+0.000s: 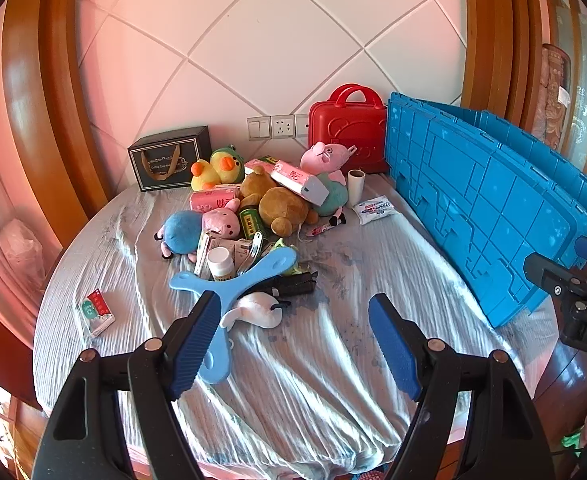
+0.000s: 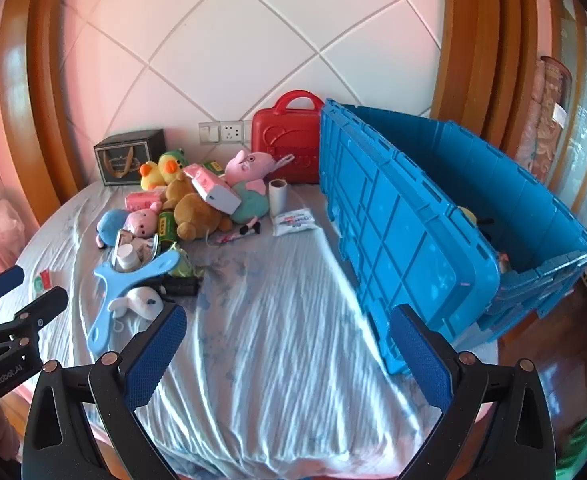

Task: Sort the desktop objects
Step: 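Move left gripper to blue Y-shaped toy while right gripper reaches white duck plush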

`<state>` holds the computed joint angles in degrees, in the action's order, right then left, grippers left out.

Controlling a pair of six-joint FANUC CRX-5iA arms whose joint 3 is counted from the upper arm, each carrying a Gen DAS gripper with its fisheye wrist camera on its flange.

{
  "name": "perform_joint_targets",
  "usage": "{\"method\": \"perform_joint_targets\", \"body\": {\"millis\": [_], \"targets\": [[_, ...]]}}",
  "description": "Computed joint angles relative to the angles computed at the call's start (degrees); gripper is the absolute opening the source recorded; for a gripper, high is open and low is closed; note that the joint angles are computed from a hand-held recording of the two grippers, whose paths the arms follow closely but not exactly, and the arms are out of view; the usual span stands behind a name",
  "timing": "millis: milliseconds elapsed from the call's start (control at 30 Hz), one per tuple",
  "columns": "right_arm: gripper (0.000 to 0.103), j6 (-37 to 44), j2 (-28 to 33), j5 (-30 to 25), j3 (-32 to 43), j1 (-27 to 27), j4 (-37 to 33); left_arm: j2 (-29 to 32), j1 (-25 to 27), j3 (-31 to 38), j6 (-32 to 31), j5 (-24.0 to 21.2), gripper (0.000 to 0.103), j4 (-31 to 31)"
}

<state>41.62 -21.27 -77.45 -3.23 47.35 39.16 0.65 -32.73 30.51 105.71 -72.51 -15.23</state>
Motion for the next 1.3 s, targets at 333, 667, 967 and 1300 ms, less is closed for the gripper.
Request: {"method": "perform_joint_targets", "body": {"millis": [333,667,967,1300], "targets": [[0.103,5.11,2.63,2.23,1.03,-4.38,-5.83,2.7,2.27,-0.41,-0.78,-0.38,0.076,4.24],[0.103,28.09,14.54,8.68,12.03,-18.04,-26.84,8.67,7.87,1.59,6.12,-5.2,0.076,1.02],[0.103,39.53,27.8,3.46,21.77,-22.48,-38.7,12.25,13.26,-0.28,9.25,-8.66,0.076,3.69],[0.103,32.6,33.69,0.63,25.52,-17.17,-35.02,20.83,19.01,2.58,-2.94,-4.78,0.074,12.07]]}}
